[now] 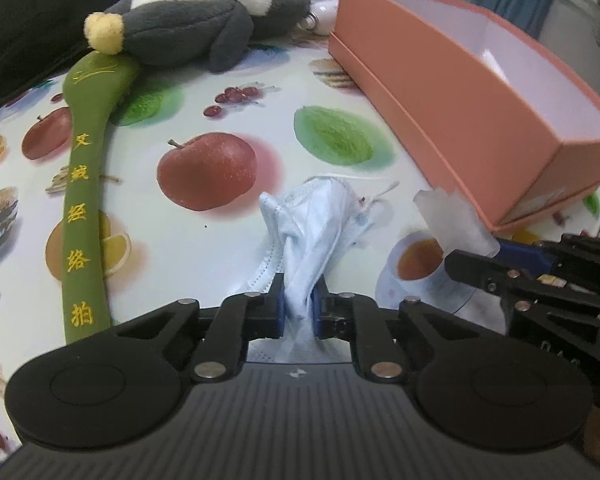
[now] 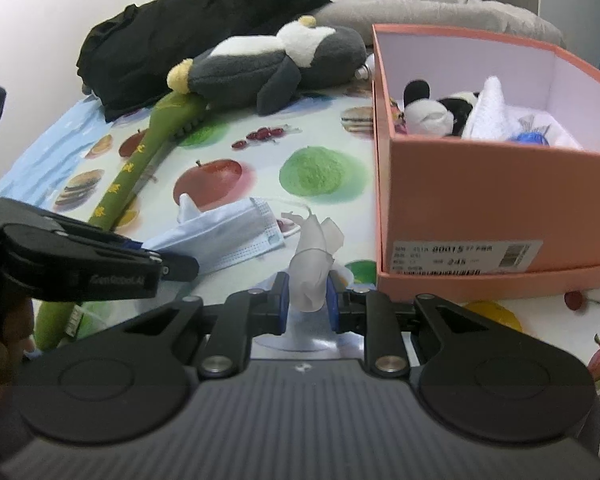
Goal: Organize soft objects
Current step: 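Carry the face mask with the left gripper while the right gripper carries the clear piece over the box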
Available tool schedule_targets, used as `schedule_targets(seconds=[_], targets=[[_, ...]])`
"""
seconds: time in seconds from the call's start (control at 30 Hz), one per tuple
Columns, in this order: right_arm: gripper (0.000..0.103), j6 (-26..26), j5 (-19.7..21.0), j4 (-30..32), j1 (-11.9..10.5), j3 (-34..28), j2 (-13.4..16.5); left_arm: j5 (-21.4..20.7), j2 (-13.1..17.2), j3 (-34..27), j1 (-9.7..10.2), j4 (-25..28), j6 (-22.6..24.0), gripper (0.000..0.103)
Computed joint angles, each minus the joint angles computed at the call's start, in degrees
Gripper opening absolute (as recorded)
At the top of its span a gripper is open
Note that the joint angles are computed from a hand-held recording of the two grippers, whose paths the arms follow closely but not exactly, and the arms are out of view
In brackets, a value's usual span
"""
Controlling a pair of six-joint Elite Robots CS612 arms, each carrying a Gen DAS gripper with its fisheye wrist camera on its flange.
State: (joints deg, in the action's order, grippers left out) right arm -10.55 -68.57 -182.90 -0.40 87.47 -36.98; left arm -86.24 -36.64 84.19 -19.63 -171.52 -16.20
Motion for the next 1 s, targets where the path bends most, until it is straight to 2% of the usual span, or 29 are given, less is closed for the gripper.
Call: schedule_targets(seconds=[0.1, 0.2, 0.37, 0.57, 0.77, 1.0], targets=[[0.023, 0.15, 0.34, -0.61, -0.02, 0.25, -0.38, 2.12, -0.94, 1.10, -0.28, -1.26, -2.60, 0.014], [0.023, 0.16, 0.86, -1.20, -0.10, 0.67, -0.95, 2.20, -1.99, 2.30, -0.09, -3.03, -5.43, 0.014], [0.023, 0.86, 2.45, -2.37, -0.40, 1.37, -2.19, 2.05, -3.81, 3.76, -0.08, -5.26, -7.53, 0.014], [0.023, 1.35, 4.11, -4.83, -0.74, 1.52, -3.50, 2.50, -5.45, 4.25, -0.47, -7.40, -7.70, 0.014], [0.023, 1.11, 3.36, -5.77, -1.02, 0.84, -4.41, 1.32, -6.00, 3.07, -0.73, -9.54, -5.47, 0.014], [0.023, 3.06, 3.38, -9.74, -1.96, -0.59, -4.46, 0.94, -6.18, 0.84, -1.27, -12.17, -3.63, 0.014]])
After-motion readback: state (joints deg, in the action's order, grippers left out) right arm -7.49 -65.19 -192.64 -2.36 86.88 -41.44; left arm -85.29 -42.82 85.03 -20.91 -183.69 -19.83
